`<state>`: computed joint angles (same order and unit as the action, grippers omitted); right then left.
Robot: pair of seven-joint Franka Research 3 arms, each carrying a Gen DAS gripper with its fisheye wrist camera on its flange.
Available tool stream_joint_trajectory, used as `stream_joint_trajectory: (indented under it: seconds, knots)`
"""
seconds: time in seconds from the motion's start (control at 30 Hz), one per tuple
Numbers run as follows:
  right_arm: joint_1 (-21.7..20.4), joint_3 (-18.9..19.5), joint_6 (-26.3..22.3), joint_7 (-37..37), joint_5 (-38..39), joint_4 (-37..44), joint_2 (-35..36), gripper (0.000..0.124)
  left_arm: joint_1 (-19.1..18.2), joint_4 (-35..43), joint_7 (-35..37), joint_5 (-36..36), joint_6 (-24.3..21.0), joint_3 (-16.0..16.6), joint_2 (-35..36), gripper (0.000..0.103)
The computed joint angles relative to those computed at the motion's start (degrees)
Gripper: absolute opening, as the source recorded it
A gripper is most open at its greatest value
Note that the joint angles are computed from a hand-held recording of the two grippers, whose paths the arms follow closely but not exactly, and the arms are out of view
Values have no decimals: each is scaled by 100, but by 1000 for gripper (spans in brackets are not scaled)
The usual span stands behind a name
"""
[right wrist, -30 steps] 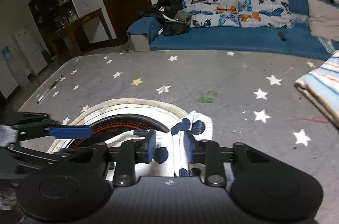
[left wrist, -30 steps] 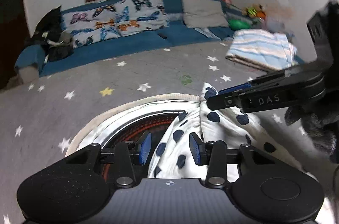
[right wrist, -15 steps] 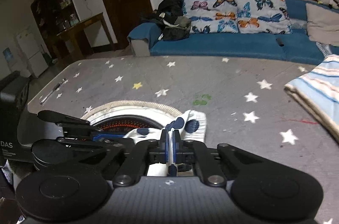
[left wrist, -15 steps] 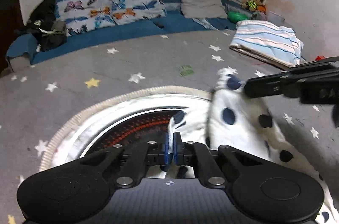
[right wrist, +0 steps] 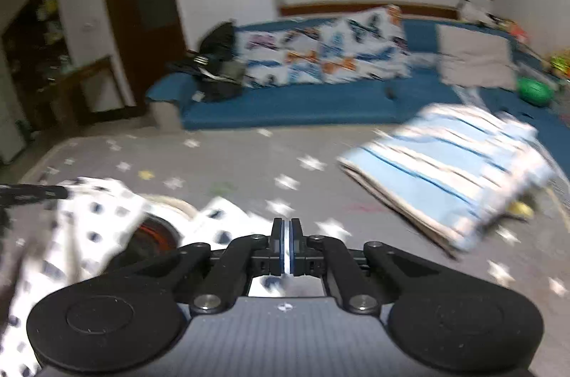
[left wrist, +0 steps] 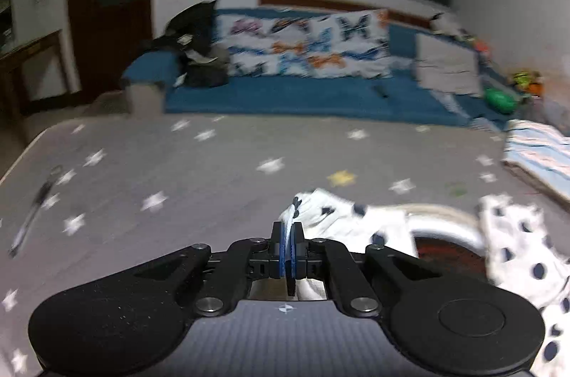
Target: Fold clothes
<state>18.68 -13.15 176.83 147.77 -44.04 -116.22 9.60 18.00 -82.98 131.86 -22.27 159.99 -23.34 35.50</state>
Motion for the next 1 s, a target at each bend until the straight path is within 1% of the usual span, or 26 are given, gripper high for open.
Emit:
stream_joint_trajectory:
  seconds: [0.03, 0.07, 0.1, 0.17, 0.2, 0.27, 0.33, 0.37, 0.4, 0.43, 0.47, 0.5, 0.57, 0.67, 0.73, 0.8, 0.9, 1.0]
  knots:
    - [10, -36, -115, 43, -36, -100, -83, 2, -120, 113, -220, 169, -155, 233, 41, 4]
    - [-56, 20, -311, -35, 8, -215, -165, 2, -212, 176, -392, 315, -232, 404, 69, 6]
    - [-148, 100, -511, -106, 46, -319, -241, 2, -261, 186, -484, 427, -216, 501, 80, 9]
    - [-339, 300, -640, -326, 209, -464, -324, 3, -378, 142, -695, 665, -54, 671, 63, 10]
    - [-418, 377, -637, -356, 225, -478, -331, 6, -416, 112, -789, 770, 45, 713, 47, 12]
    - [-541, 535, -535, -515, 394, -403, -259, 6, -311, 46, -768, 786, 155, 522, -3, 13]
    - [-584, 626, -360, -769, 664, -305, -141, 7, -97, -65, -485, 670, 191, 159, -64, 13]
    - [-583, 653, -273, -923, 830, -258, -81, 8, 29, -77, -260, 580, 74, -50, -73, 13]
    - [-629, 747, -174, -1221, 1169, -147, 59, 10, 94, -66, -57, 504, -100, -190, -76, 13]
    - [-641, 823, -169, -1433, 1428, -18, 171, 16, 91, -44, 97, 451, -249, -239, -68, 13]
    - [-690, 930, -155, -1698, 1699, 115, 307, 19, 57, -5, 214, 402, -404, -251, -54, 13]
    - [-742, 1042, -159, -1960, 1947, 253, 438, 22, -36, 81, 230, 378, -572, -194, -13, 13]
    - [-825, 1240, -224, -2411, 2384, 509, 677, 22, -236, 286, 248, 353, -868, -74, 103, 13]
    - [-909, 1468, -418, -2955, 2917, 870, 996, 26, -535, 582, 253, 430, -1231, 135, 285, 13]
    - [-849, 1453, -563, -3192, 3098, 1077, 1173, 27, -751, 872, 171, 557, -1473, 287, 474, 13]
    - [-675, 1294, -763, -3283, 3178, 1300, 1338, 28, -847, 913, 161, 601, -1510, 351, 536, 13]
    - [-317, 912, -1019, -3324, 3161, 1581, 1550, 34, -924, 1321, 103, 544, -1715, 320, 806, 13]
    - [-4, 530, -1050, -3347, 3166, 1776, 1716, 36, -1021, 1925, -132, 429, -1977, 302, 1180, 13]
